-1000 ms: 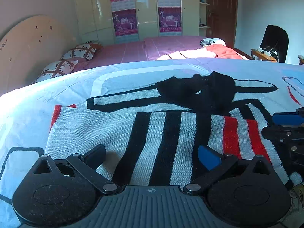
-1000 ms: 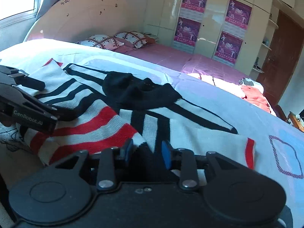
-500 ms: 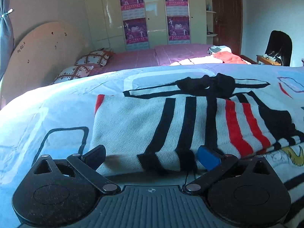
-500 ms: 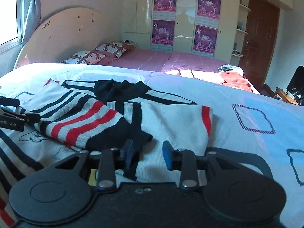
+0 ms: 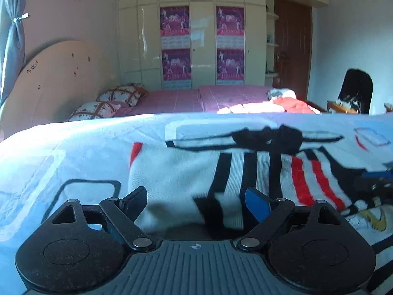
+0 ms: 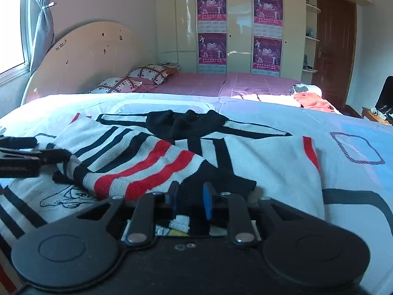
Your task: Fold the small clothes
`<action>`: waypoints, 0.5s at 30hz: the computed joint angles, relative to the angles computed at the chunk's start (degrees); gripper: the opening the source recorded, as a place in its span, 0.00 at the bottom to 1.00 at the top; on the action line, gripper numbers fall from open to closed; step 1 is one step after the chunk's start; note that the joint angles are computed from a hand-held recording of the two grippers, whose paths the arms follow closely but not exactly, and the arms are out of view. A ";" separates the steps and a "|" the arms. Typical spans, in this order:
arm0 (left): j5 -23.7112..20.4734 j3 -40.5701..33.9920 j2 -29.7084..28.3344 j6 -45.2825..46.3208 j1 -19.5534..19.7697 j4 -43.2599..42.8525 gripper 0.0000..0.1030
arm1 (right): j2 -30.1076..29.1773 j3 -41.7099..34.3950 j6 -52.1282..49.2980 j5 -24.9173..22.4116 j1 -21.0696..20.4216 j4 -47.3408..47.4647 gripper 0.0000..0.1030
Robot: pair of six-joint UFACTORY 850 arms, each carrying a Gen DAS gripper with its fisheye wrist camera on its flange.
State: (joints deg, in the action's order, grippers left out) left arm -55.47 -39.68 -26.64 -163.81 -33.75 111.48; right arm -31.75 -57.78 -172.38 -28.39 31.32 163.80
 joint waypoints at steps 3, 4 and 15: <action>-3.72 1.90 2.60 -2.47 -0.74 -0.64 0.84 | -0.19 0.11 1.73 -0.85 -0.28 -2.40 0.21; -2.17 1.64 2.69 -3.16 0.34 1.05 0.84 | -0.33 0.07 1.96 -1.00 -0.29 -2.86 0.21; 5.74 -1.54 -2.02 3.30 4.33 1.92 0.85 | -1.30 -1.12 -2.40 0.52 -0.49 -3.61 0.22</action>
State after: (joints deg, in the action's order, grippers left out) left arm -49.73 -41.22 -28.65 -160.51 -29.42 113.40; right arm -33.05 -58.91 -174.77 -27.87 30.84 160.19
